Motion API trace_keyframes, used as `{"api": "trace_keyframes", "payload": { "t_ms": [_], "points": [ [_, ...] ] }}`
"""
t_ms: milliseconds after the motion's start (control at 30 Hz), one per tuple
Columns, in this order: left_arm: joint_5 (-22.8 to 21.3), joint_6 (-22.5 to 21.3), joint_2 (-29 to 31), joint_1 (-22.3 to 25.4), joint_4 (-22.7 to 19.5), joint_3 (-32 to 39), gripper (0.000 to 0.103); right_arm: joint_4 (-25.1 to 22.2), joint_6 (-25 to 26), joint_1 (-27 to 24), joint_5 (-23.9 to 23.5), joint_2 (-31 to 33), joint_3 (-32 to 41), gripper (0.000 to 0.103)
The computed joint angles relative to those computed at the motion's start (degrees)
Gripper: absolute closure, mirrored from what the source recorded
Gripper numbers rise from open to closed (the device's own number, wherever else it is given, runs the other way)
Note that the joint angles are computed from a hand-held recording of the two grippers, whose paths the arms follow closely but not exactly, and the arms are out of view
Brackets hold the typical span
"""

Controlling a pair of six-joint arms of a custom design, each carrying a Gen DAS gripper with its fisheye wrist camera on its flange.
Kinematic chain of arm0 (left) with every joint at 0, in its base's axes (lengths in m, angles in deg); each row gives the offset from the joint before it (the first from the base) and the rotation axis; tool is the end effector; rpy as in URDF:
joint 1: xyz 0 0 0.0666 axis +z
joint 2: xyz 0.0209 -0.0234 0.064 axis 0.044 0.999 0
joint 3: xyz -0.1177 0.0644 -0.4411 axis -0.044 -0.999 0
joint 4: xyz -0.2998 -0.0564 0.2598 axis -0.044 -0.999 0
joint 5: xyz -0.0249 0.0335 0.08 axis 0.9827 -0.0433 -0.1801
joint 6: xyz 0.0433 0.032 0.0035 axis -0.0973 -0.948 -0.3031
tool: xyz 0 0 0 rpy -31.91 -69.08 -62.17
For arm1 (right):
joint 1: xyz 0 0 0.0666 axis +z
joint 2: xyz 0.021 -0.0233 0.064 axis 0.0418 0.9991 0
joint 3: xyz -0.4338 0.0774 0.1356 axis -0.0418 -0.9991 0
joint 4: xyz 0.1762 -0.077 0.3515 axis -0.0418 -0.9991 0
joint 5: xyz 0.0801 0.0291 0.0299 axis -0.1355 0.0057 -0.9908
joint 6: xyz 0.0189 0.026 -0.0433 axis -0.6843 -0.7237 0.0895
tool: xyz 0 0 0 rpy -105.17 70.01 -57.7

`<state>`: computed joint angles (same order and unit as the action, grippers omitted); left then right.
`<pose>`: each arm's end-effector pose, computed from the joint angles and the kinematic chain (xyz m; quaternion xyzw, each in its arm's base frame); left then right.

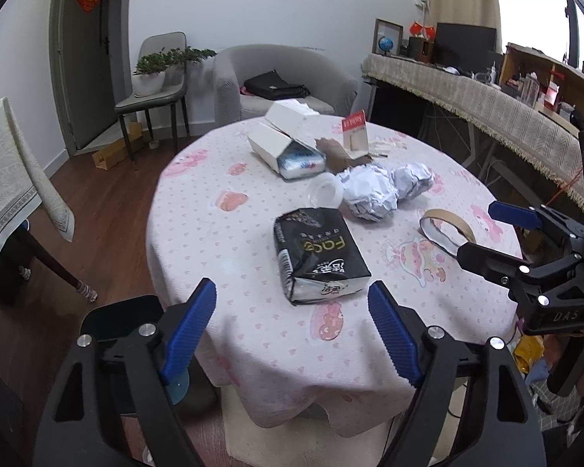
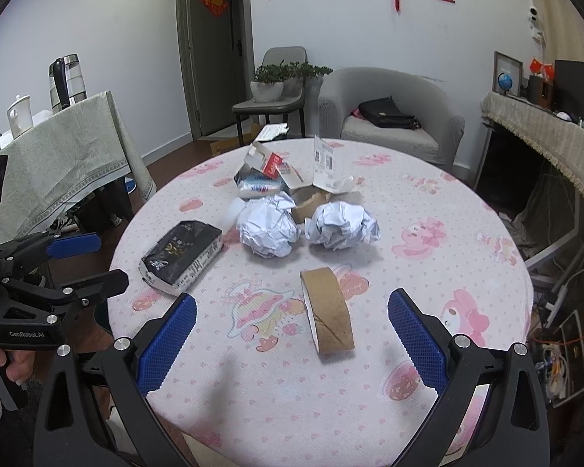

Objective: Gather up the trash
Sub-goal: 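Grasp the black FOCE bag with left gripper while right gripper grasps the tape core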

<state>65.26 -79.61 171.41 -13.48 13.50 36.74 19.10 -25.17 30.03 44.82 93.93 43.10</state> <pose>0.5301 -0.1481 0.5407 0.0245 0.9103 -0.0390 0.4113 0.5814 0.3067 0.5701 -0.2304 0.8743 0.1315 0.4065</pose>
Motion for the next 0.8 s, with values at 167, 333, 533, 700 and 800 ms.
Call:
{"api": "trace_keyframes", "payload": {
  "t_ms": [167, 333, 533, 700, 800],
  "points": [
    [0.40, -0.43, 2.60, -0.29, -0.86, 2.33, 0.021, -1.24, 0.79, -0.41, -0.92, 0.77, 1.11, 0.003],
    [0.51, -0.86, 5.30, -0.53, -2.61, 5.00, 0.022, -3.93, 1.11, -1.09, -2.64, 2.67, 3.90, 0.011],
    [1.16, -0.54, 7.78, -0.18, -4.39, 7.79, 0.034, -7.03, 2.88, -1.31, -2.37, 4.48, 6.21, 0.028],
    [-0.05, -1.01, 8.63, -0.30, -4.69, 8.81, 0.043, -8.49, 3.09, -1.56, -2.38, 5.61, 7.49, 0.040],
    [0.86, -1.05, 8.60, 0.02, -4.55, 8.82, 0.045, -9.51, 3.53, -1.37, -1.77, 6.39, 8.46, 0.049]
  ]
}}
